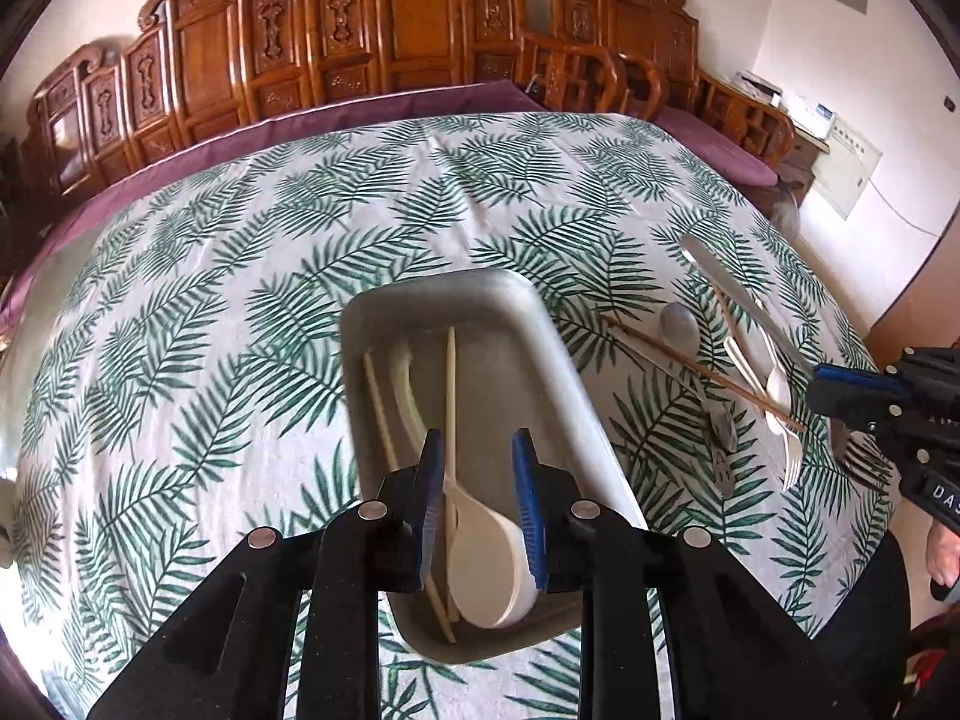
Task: Organize utensils
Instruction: 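Carry the white spoon into the grey tray and open the left tool while the right tool holds the fork, then lower the silver fork into the grey tray and open the right tool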
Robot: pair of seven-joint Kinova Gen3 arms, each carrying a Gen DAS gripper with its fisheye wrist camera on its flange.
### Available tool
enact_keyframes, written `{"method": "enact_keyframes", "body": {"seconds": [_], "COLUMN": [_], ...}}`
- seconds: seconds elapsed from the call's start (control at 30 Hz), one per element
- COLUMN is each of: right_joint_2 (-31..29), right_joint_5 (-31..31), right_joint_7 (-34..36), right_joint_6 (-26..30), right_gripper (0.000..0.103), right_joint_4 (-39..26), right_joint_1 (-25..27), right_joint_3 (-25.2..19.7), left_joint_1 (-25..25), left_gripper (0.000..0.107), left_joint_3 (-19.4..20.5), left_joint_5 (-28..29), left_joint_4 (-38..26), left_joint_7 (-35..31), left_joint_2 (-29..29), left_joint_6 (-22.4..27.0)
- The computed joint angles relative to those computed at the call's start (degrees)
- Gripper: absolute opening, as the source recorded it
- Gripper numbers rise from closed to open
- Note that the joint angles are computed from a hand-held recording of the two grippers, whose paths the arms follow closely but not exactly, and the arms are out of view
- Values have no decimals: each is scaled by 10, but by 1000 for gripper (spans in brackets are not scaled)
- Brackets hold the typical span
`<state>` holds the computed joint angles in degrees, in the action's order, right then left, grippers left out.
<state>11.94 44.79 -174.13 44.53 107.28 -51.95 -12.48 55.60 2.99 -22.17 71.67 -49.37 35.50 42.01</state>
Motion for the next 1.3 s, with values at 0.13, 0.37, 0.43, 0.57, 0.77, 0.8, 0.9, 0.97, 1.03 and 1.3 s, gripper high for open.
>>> {"method": "enact_keyframes", "body": {"seconds": [0.13, 0.37, 0.43, 0.57, 0.77, 0.8, 0.9, 0.97, 1.03, 1.3], "right_joint_2": [28, 74, 85, 110, 142, 145, 156, 163, 171, 194], "right_joint_5": [-8, -34, -46, -78, -105, -107, -120, -130, -142, -168], "right_joint_7": [20, 64, 76, 107, 118, 119, 124, 130, 137, 159], "right_joint_6": [-3, -13, -21, -31, -28, -27, -28, -28, -28, -22], "right_gripper": [8, 8, 8, 8, 8, 8, 8, 8, 8, 8], "right_joint_4": [-36, -93, -106, -137, -178, -181, -195, -202, -209, -231], "right_joint_1": [-3, -20, -21, -20, -35, -37, -36, -34, -31, -32], "right_joint_3": [3, 26, 33, 46, 77, 80, 85, 88, 89, 100], "left_joint_1": [5, 13, 8, -1, -7, -8, -12, -13, -14, -34], "left_gripper": [30, 39, 40, 41, 63, 65, 74, 79, 83, 83], "left_joint_3": [-12, -32, -30, -24, -18, -17, -11, -10, -6, 18], "left_joint_5": [-9, -55, -69, -98, -146, -154, -176, -195, -210, -225], "left_joint_4": [41, 114, 131, 155, 190, 194, 208, 218, 224, 236], "left_joint_7": [25, 100, 115, 143, 201, 210, 236, 257, 273, 286], "left_joint_2": [-24, -72, -85, -106, -133, -137, -148, -155, -158, -168], "left_joint_6": [-24, -44, -44, -40, -48, -46, -49, -50, -47, -39]}}
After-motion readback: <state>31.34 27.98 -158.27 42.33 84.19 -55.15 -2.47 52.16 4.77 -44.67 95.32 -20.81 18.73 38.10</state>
